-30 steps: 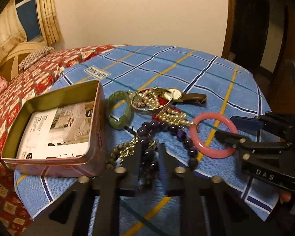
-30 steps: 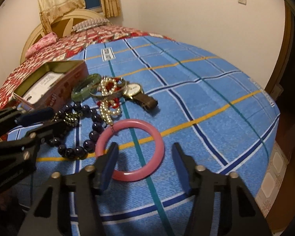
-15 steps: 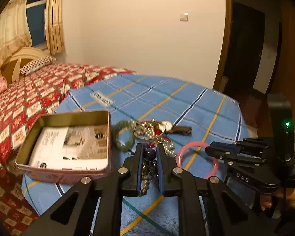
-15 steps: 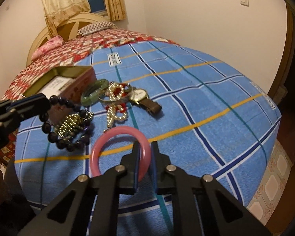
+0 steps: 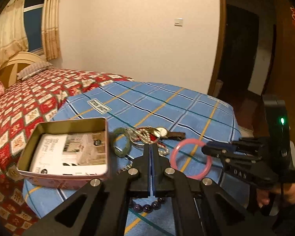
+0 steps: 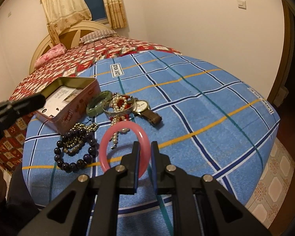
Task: Organize jewelry
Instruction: 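Grasp the pink bangle with the right tool while the left tool grasps the dark bead bracelet, then carry the pink bangle and bead bracelet toward the tin box with both tools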
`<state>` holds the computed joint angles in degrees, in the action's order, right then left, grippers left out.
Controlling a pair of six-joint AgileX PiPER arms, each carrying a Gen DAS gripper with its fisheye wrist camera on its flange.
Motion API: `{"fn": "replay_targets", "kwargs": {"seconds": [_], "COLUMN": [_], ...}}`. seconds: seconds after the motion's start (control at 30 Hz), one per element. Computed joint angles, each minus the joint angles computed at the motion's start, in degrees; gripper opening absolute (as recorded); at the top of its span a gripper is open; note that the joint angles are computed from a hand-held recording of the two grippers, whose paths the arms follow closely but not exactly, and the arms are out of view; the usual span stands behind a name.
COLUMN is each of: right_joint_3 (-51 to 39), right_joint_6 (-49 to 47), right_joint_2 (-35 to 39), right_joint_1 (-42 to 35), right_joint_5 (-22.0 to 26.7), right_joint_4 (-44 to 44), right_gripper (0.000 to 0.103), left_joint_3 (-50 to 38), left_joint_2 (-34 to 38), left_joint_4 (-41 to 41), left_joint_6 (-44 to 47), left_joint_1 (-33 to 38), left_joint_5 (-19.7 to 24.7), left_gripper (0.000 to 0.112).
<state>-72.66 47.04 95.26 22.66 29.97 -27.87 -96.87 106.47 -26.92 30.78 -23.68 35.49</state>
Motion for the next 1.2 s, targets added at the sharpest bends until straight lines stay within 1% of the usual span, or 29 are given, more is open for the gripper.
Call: {"fn": "replay_targets", "kwargs": {"seconds": [0.1, 0.17, 0.23, 0.27, 0.3, 0.37, 0.53, 0.6, 0.67, 0.7, 0.73, 0.77, 0.8, 0.83, 0.9, 1.07, 1.1, 1.13, 1.17, 1.2], "right_joint_3": [0.15, 0.43, 0.93, 1.05, 1.40, 2.18, 3.57, 3.63, 3.68, 3.63, 3.63, 3.88, 4.05, 4.26, 4.55, 5.25, 5.44, 5.78, 5.98, 6.05], "right_joint_6": [-0.20, -0.56, -1.41, -1.53, -1.59, -2.16, -2.63, -2.82, -2.81, -2.69, -2.69, -2.45, -2.43, -2.40, -2.48, -1.74, -1.53, -1.42, -1.59, -1.61], "right_joint_2": [-0.15, -0.27, -0.61, -0.65, -0.92, -1.37, -2.25, -2.27, -2.35, -2.33, -2.33, -2.52, -2.61, -2.77, -3.03, -3.48, -3.58, -3.76, -3.89, -4.00], "right_joint_1": [-0.12, -0.27, -0.53, -0.60, -0.65, -0.99, -1.55, -1.60, -1.67, -1.60, -1.60, -1.58, -1.65, -1.71, -1.78, -1.83, -1.90, -2.07, -2.24, -2.26], "right_joint_5": [-0.03, 0.02, 0.03, 0.18, 0.20, -0.12, -0.94, -0.94, -0.96, -0.87, -0.87, -0.98, -1.08, -1.21, -1.38, -1.85, -2.00, -2.26, -2.52, -2.58], "right_joint_4": [0.27, 0.68, 1.36, 1.42, 1.53, 2.20, 3.00, 3.10, 3.17, 3.06, 3.06, 2.87, 2.87, 2.85, 2.91, 2.22, 2.14, 2.20, 2.46, 2.45], "right_gripper": [0.013, 0.013, 0.013, 0.013, 0.013, 0.013, 0.013, 0.013, 0.013, 0.013, 0.013, 0.013, 0.013, 0.013, 0.013, 0.013, 0.013, 0.013, 0.013, 0.013], "left_joint_3": [-3.04, -3.53, -3.43, -3.19, -3.54, -5.38, -9.23, -10.97, -10.82, -10.90, -10.65, -10.86, -11.64, -12.02, -14.55, -17.04, -18.12, -18.13, -18.84, -19.40], "left_joint_2": [2.82, 4.04, 4.73, 4.98, 5.49, 7.12, 10.52, 11.92, 11.97, 12.00, 11.91, 12.09, 12.57, 12.95, 14.72, 16.66, 17.43, 17.51, 17.85, 18.13], "left_joint_4": [-2.01, 0.63, 4.34, 5.34, 5.12, 4.69, 11.92, 13.39, 15.37, 15.77, 16.63, 16.97, 16.96, 16.34, 15.42, 14.90, 15.12, 16.00, 16.30, 16.17], "left_joint_6": [1.13, -1.40, -3.71, -4.46, -4.46, -5.06, -9.99, -10.97, -12.03, -11.98, -12.47, -12.81, -13.03, -12.83, -12.68, -12.45, -12.86, -13.36, -13.71, -13.77], "left_joint_1": [0.42, -0.57, -1.78, -2.12, -2.10, -1.92, -4.40, -4.75, -5.47, -5.67, -5.98, -6.04, -6.02, -5.83, -5.57, -5.73, -5.75, -5.88, -5.87, -5.66], "left_joint_5": [6.75, 7.97, 7.30, 6.73, 7.08, 9.62, 11.84, 13.23, 12.65, 12.63, 12.13, 12.12, 12.51, 12.68, 15.03, 16.83, 17.67, 17.02, 17.28, 17.69], "left_gripper": [0.001, 0.001, 0.001, 0.001, 0.001, 0.001, 0.002, 0.002, 0.008, 0.018, 0.035, 0.043, 0.054, 0.056, 0.056, 0.054, 0.048, 0.040, 0.035, 0.018]}}
